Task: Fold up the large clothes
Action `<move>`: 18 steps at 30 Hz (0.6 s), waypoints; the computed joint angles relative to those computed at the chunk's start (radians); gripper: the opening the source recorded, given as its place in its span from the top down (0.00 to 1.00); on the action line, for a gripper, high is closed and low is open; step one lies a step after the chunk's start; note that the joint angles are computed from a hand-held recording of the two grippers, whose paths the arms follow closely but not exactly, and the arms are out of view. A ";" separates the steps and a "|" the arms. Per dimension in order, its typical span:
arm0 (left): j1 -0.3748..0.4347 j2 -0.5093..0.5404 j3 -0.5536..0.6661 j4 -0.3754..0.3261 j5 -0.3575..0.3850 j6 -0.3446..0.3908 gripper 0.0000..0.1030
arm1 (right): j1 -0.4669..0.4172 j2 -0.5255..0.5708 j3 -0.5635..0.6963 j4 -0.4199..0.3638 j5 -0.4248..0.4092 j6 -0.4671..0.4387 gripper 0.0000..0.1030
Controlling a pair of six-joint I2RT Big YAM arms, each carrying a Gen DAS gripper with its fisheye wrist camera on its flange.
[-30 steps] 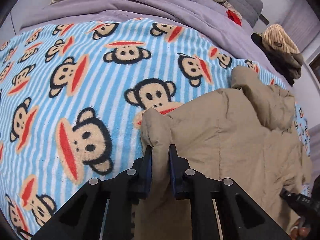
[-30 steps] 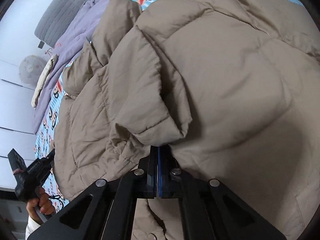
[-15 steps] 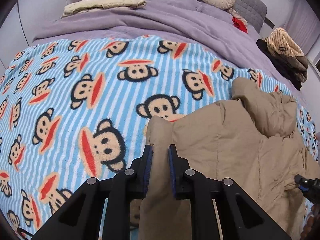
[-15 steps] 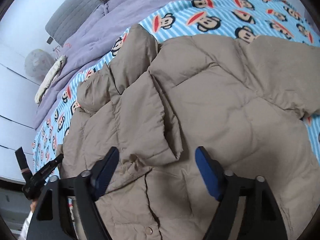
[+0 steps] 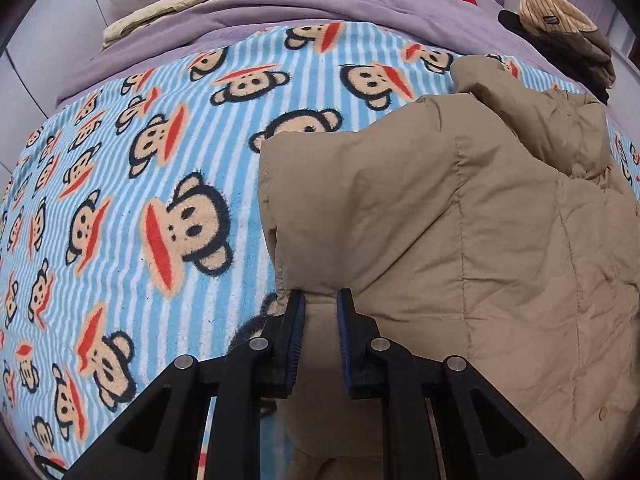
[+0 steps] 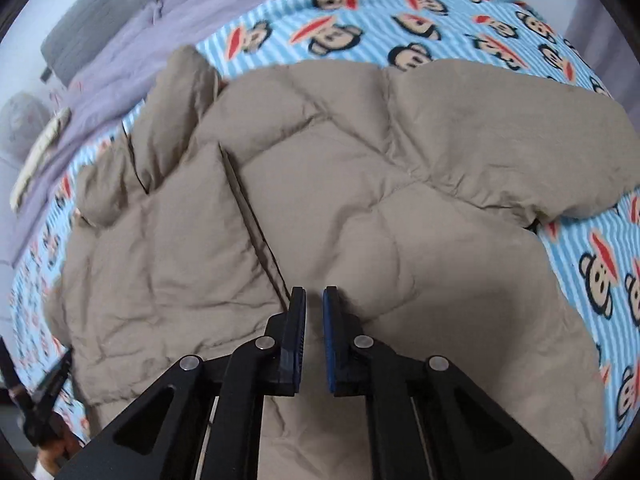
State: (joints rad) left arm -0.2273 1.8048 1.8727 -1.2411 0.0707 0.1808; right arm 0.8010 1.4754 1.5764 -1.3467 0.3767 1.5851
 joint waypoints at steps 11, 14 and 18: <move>-0.018 -0.001 -0.007 0.010 -0.047 -0.003 0.83 | 0.001 0.000 -0.090 0.114 -0.139 -0.126 1.00; -0.016 -0.009 0.013 -0.022 -0.051 -0.010 0.83 | 0.013 -0.085 -0.164 0.113 -0.121 -0.024 1.00; -0.032 -0.063 0.013 -0.055 -0.038 0.019 0.83 | 0.025 -0.182 -0.238 0.139 -0.126 0.040 0.96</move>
